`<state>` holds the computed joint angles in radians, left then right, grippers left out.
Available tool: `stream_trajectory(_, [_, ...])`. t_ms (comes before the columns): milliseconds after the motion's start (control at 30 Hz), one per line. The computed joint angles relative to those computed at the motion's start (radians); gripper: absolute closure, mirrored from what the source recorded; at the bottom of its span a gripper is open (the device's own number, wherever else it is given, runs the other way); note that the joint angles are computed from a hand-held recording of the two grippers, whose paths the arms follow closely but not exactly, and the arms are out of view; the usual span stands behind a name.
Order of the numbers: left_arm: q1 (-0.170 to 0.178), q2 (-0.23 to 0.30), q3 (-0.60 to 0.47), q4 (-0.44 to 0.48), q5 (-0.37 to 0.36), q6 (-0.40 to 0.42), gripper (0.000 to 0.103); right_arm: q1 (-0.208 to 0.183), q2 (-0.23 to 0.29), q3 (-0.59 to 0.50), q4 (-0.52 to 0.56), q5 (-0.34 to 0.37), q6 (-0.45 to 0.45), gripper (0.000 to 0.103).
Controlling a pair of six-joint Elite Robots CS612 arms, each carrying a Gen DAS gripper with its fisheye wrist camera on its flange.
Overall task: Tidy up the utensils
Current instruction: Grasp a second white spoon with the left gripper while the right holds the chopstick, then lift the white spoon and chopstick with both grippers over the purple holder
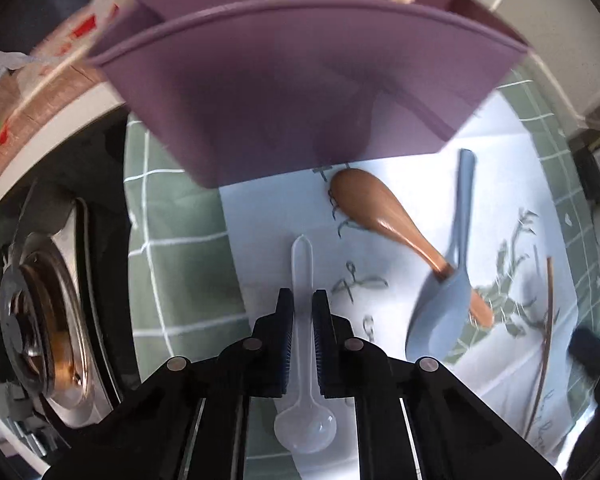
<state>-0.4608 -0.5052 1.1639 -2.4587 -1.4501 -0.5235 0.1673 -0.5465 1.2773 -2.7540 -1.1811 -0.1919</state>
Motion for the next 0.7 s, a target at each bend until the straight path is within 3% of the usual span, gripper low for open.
stream_trajectory(67, [-0.009,-0.030,0.074,-0.102,0.015,-0.009,0.093,-0.006,0.003,-0.008,0.016,-0.018,0.020,0.083])
stream_trajectory(200, [-0.030,-0.094,0.228,-0.321,0.034,-0.061,0.093,-0.009,0.020,-0.038,0.086,-0.057,0.061,0.082])
stream_trajectory(333, [-0.059,-0.138,0.336,-0.468,0.064,-0.083,0.093,0.001,0.044,-0.077,0.125,-0.107,0.105,0.081])
stream_trajectory(533, [-0.068,-0.162,0.414,-0.594,0.032,-0.141,0.093,0.031,0.072,-0.123,0.171,-0.233,0.089,0.081])
stream_trajectory(600, [-0.070,-0.158,0.419,-0.614,0.029,-0.161,0.093,0.041,0.070,-0.115,0.146,-0.276,0.066,0.089])
stream_trajectory(633, [-0.072,-0.158,0.421,-0.619,0.033,-0.171,0.093,0.041,0.067,-0.109,0.141,-0.272,0.059,0.096])
stream_trajectory(700, [-0.072,-0.160,0.430,-0.630,0.033,-0.183,0.093,0.036,0.054,-0.087,0.126,-0.223,0.058,0.098])
